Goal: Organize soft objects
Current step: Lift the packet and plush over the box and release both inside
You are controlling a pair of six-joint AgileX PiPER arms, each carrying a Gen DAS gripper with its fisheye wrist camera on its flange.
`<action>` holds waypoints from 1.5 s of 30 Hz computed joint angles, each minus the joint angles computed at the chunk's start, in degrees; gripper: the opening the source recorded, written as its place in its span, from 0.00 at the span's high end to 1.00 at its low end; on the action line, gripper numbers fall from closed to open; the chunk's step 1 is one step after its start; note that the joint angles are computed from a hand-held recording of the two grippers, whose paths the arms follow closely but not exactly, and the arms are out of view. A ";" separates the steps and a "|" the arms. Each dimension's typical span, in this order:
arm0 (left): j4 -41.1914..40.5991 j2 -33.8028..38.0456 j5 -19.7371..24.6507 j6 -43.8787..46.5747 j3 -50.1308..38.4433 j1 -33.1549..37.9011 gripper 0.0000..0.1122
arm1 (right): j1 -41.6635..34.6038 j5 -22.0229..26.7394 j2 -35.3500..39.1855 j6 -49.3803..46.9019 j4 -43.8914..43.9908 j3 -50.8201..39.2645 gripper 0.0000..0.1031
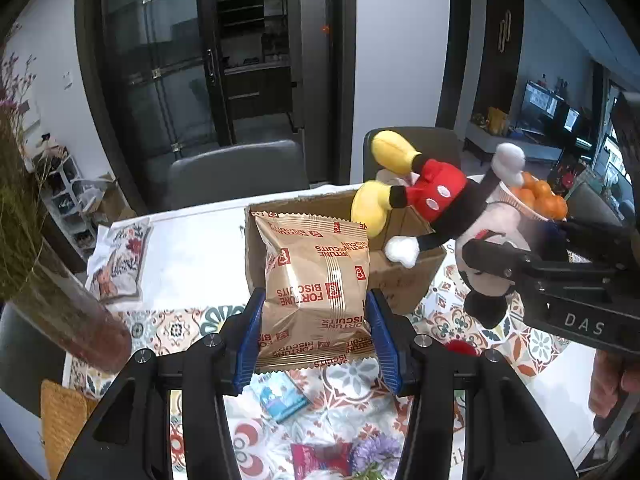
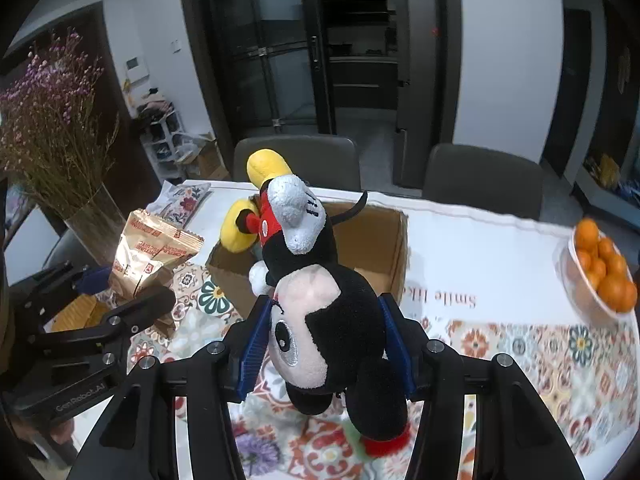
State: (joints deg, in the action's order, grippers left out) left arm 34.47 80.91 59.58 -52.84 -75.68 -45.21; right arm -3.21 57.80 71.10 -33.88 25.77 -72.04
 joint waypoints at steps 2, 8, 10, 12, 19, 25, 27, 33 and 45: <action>-0.50 0.91 -0.42 1.87 -1.11 1.36 0.56 | 0.92 0.19 1.76 0.21 -1.00 -2.23 0.48; -4.34 4.38 -1.36 8.19 -5.48 5.86 0.56 | 3.53 0.67 7.10 -0.53 -3.04 -8.19 0.48; -5.47 5.73 -1.50 10.14 -6.95 7.27 0.56 | 4.69 0.21 8.96 -0.80 -4.20 -9.99 0.48; -6.26 7.14 -1.43 11.56 -8.30 8.39 0.56 | 5.53 -0.02 10.63 -0.86 -5.13 -11.44 0.48; -8.72 11.15 -2.68 15.15 -10.56 11.71 0.56 | 7.37 -0.55 17.38 -1.39 -6.69 -16.47 0.48; -10.63 15.14 -3.57 18.09 -12.90 14.08 0.56 | 9.06 -0.69 22.63 -2.03 -8.97 -20.34 0.48; -11.71 16.46 -3.99 19.66 -13.67 14.85 0.56 | 9.48 0.39 24.67 -2.34 -9.43 -22.17 0.48; -15.83 20.71 -4.64 25.11 -16.58 16.86 0.56 | 9.80 4.26 30.33 -2.03 -11.05 -27.18 0.47; -22.84 26.08 -4.15 30.78 -20.47 18.55 0.41 | 9.42 3.47 32.91 0.34 -14.01 -28.11 0.32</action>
State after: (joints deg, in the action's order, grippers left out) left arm 11.63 106.99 55.43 -22.06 -96.15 -26.66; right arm 6.21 61.26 104.02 -33.54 11.76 -100.15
